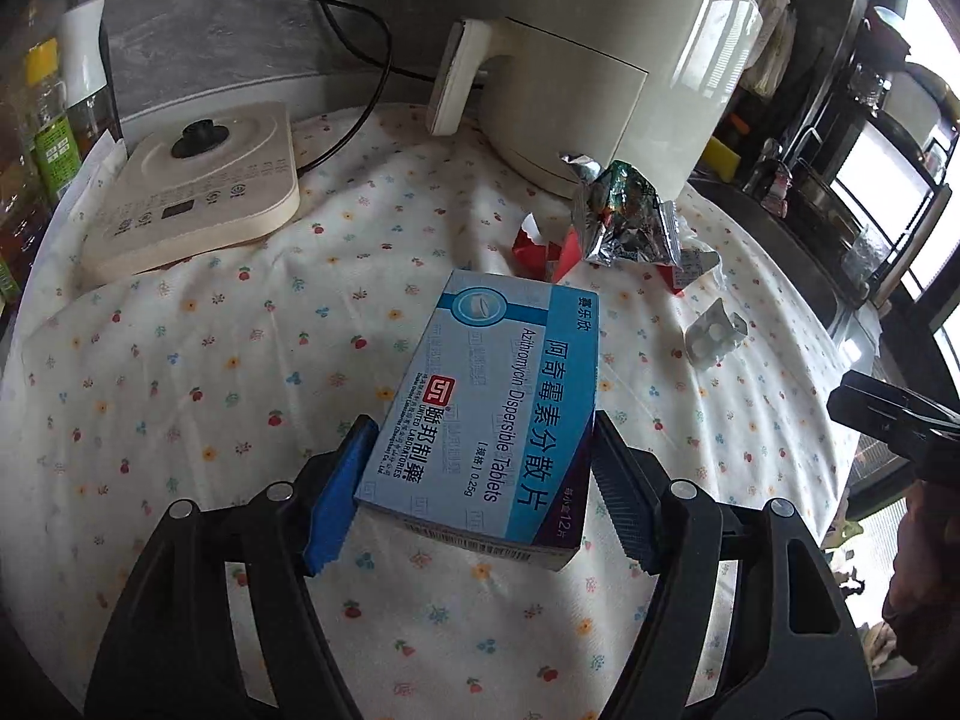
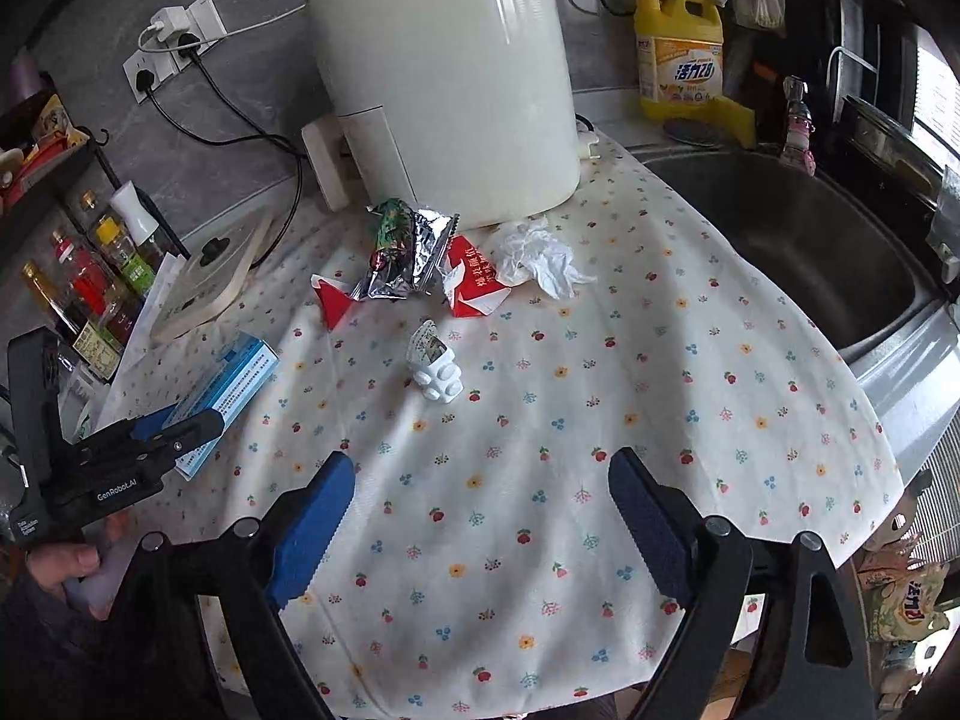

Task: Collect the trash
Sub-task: 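Grasp the blue-white medicine box with the left tool while the right tool grasps the clear plastic piece, then carry the medicine box and plastic piece down to the bucket with both tools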

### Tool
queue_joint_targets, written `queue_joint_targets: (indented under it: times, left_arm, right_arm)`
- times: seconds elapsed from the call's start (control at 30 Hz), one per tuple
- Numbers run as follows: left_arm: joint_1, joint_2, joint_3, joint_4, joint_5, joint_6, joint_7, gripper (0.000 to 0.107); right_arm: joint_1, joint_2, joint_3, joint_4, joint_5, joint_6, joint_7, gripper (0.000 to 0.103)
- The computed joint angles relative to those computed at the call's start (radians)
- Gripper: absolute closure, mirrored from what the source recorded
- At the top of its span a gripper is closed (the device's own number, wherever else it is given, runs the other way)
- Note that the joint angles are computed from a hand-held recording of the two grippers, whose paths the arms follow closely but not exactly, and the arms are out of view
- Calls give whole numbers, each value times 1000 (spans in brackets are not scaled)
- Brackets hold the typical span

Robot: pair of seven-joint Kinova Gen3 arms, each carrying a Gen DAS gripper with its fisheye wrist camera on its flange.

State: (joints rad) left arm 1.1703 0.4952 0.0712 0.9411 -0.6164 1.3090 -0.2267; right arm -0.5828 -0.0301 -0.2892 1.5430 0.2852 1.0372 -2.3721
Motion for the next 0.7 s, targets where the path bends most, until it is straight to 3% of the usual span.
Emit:
queue_joint_targets:
  times: [0.23,0.53,0.57,0.63,0.67,0.7]
  left_arm:
    - [40,-55,-10,55,-58,114,167,37]
    - [54,-83,36,87,-110,225,301,37]
    - [53,-86,40,90,-113,229,308,37]
    - [53,-92,49,98,-118,235,319,37]
    - [54,-92,53,99,-122,237,322,37]
    - [56,-93,57,98,-126,239,322,37]
  right_arm:
    - [-2,143,50,-105,-80,-41,170,18]
    - [-45,270,108,-199,-95,-55,242,19]
    - [-50,280,112,-204,-90,-59,246,25]
    - [-54,304,114,-224,-94,-45,259,49]
    - [-74,306,132,-230,-78,-35,251,70]
    - [-76,306,134,-232,-79,-32,249,79]
